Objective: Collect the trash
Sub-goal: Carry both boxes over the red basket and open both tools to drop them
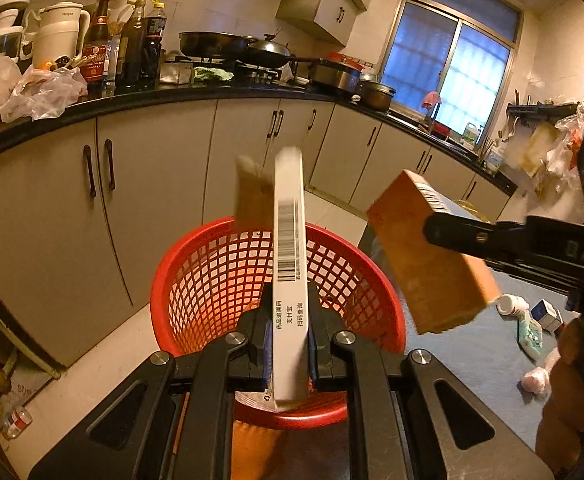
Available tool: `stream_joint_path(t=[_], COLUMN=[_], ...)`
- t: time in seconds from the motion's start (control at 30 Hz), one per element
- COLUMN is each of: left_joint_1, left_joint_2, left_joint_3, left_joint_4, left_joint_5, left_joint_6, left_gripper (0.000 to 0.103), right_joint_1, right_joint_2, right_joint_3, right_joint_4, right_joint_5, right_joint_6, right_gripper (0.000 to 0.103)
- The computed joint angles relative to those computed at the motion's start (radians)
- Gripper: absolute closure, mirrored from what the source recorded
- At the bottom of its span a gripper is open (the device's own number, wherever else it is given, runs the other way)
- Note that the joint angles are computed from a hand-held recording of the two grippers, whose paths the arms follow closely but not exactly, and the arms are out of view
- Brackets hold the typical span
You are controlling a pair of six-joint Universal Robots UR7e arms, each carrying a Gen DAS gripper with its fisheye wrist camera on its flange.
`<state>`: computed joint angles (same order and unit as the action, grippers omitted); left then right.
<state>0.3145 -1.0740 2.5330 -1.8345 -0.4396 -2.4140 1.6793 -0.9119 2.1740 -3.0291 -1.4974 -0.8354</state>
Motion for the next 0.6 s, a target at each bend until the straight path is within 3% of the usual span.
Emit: stream_joint_path(t=[0.47, 0.53, 0.6], left_joint_1=[0.032, 0.033, 0.034], left_joint_2=[-0.021, -0.026, -0.030], left_joint_3=[0.012, 0.013, 0.013], left_joint_4=[-0.017, -0.017, -0.024], left_joint_5=[-0.001, -0.003, -0.004], left_joint_6=[0.026, 0.023, 0.029], left_gripper=[0.091, 0.090, 0.090], right_joint_1=[0.017, 0.016, 0.016], right_joint_2=[0.085, 0.076, 0.064], right_joint_3=[-0.054, -0.049, -0.033], right_joint_4=[0.009, 0.014, -0.013], right_joint_5=[-0.037, -0.027, -0.023], right_joint_6=[0.020, 0.013, 0.001], right_gripper=[0.074, 0.062, 0.061])
